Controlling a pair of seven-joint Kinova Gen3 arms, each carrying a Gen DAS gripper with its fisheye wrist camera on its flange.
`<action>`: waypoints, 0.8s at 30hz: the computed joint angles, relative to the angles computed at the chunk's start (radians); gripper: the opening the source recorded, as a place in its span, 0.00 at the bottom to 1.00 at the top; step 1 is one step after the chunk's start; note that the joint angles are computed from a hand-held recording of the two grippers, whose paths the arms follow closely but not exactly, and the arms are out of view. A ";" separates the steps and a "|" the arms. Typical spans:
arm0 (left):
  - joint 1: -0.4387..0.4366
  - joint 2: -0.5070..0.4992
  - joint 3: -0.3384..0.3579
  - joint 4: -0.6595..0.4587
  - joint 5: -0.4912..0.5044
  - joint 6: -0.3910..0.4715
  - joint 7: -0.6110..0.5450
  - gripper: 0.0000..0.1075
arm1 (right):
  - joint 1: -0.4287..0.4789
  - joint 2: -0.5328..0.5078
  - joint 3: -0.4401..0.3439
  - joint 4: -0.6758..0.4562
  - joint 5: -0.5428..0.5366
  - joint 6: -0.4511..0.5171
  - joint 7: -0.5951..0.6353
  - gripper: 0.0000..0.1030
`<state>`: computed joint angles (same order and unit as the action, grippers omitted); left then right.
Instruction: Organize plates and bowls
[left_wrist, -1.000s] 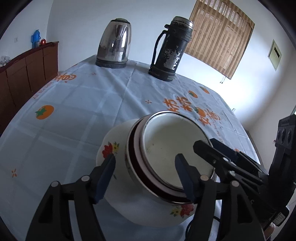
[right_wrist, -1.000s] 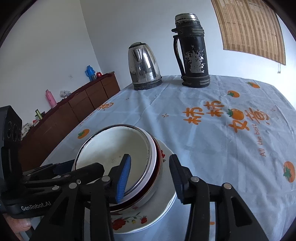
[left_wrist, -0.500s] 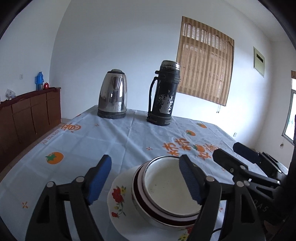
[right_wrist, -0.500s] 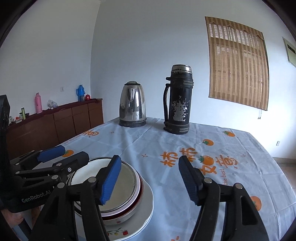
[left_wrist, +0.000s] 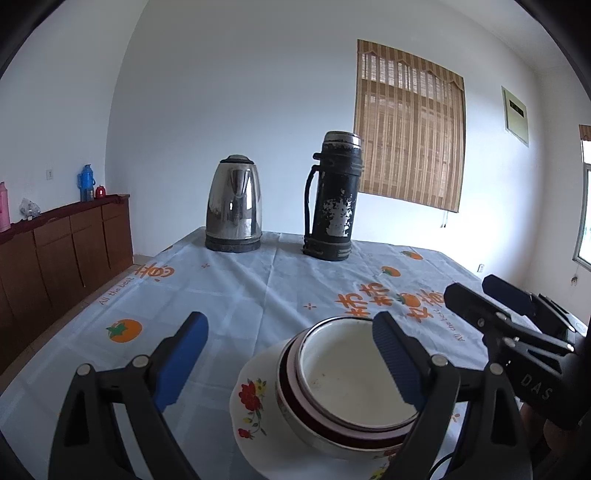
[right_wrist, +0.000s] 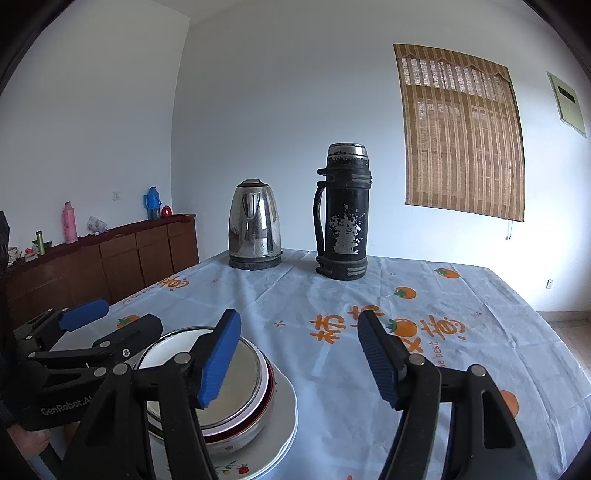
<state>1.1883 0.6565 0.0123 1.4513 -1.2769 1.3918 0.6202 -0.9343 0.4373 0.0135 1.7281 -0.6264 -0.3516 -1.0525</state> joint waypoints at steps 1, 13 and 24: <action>0.001 0.000 0.000 0.001 0.000 0.001 0.000 0.86 | -0.002 0.001 0.001 0.001 -0.002 -0.005 0.001 0.66; 0.003 0.011 0.000 -0.016 0.010 0.011 -0.035 0.86 | 0.023 -0.008 -0.034 0.024 0.015 -0.047 -0.016 0.66; 0.012 0.024 -0.009 -0.043 0.027 0.035 -0.078 0.87 | 0.024 -0.009 -0.042 0.029 -0.003 -0.064 0.006 0.66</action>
